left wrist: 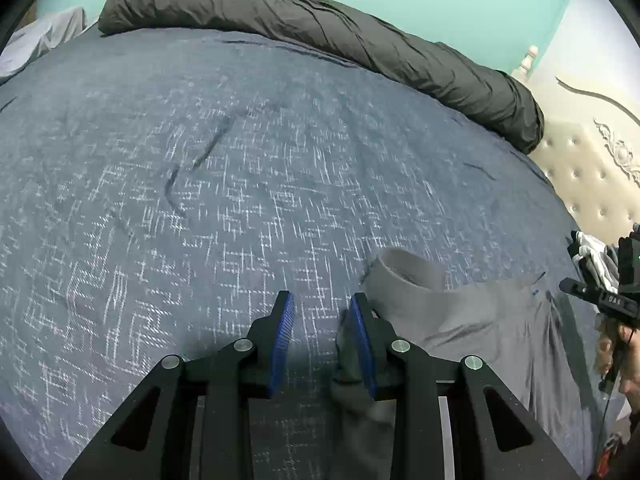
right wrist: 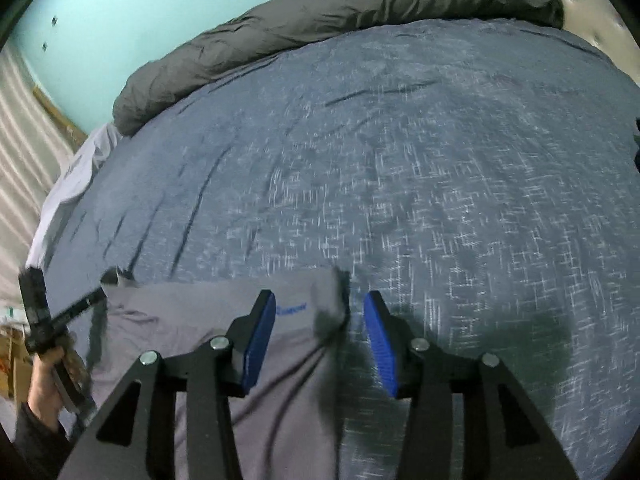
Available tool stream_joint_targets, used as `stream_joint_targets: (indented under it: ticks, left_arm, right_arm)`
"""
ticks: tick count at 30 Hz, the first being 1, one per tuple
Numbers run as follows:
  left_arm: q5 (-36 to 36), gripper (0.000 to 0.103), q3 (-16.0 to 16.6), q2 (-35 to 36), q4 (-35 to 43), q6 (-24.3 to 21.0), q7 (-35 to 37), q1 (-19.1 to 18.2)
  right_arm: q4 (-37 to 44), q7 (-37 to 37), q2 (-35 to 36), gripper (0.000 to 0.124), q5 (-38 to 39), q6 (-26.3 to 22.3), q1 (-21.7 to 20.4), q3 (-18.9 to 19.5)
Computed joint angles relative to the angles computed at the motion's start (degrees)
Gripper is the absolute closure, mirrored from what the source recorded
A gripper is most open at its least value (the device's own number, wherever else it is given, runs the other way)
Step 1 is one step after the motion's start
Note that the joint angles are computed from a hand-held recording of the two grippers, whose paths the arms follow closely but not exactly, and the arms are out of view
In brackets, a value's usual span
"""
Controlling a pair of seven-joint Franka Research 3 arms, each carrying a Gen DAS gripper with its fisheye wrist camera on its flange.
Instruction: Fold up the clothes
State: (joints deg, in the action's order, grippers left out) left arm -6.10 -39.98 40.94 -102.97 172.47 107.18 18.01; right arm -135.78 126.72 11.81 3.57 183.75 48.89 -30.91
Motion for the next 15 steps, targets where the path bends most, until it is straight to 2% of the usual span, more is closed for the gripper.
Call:
stream_joint_targets:
  ticks: [2, 4, 6, 8, 12, 15]
  left_arm:
    - [0.38, 0.071, -0.97, 0.26, 0.10, -0.08, 1.17, 0.67]
    - [0.51, 0.071, -2.25, 0.70, 0.21, -0.62, 2.48, 1.46]
    - [0.89, 0.067, -1.13, 0.61, 0.69, -1.00, 2.64, 0.06]
    - [1.17, 0.059, -0.20, 0.57, 0.96, -1.33, 3.01, -0.94]
    - [1.11, 0.059, 0.90, 0.64, 1.60, -1.38, 3.75, -2.37]
    - [0.85, 0.057, -0.62, 0.92, 1.39, -0.36, 5.26, -1.34]
  right_arm:
    - [0.09, -0.71, 0.07, 0.077, -0.84, -0.84, -0.16, 0.03]
    - [0.78, -1.88, 0.54, 0.077, -0.74, -1.00, -4.31, 4.22]
    - [1.41, -3.10, 1.06, 0.077, -0.22, -1.04, -8.03, 8.01]
    - [1.74, -3.13, 1.61, 0.077, -0.12, -1.20, -8.77, 8.68]
    - [1.37, -4.02, 1.52, 0.077, 0.86, -0.78, -11.33, 11.25]
    - [1.24, -4.50, 1.23, 0.077, 0.82, -1.41, -11.13, 11.03]
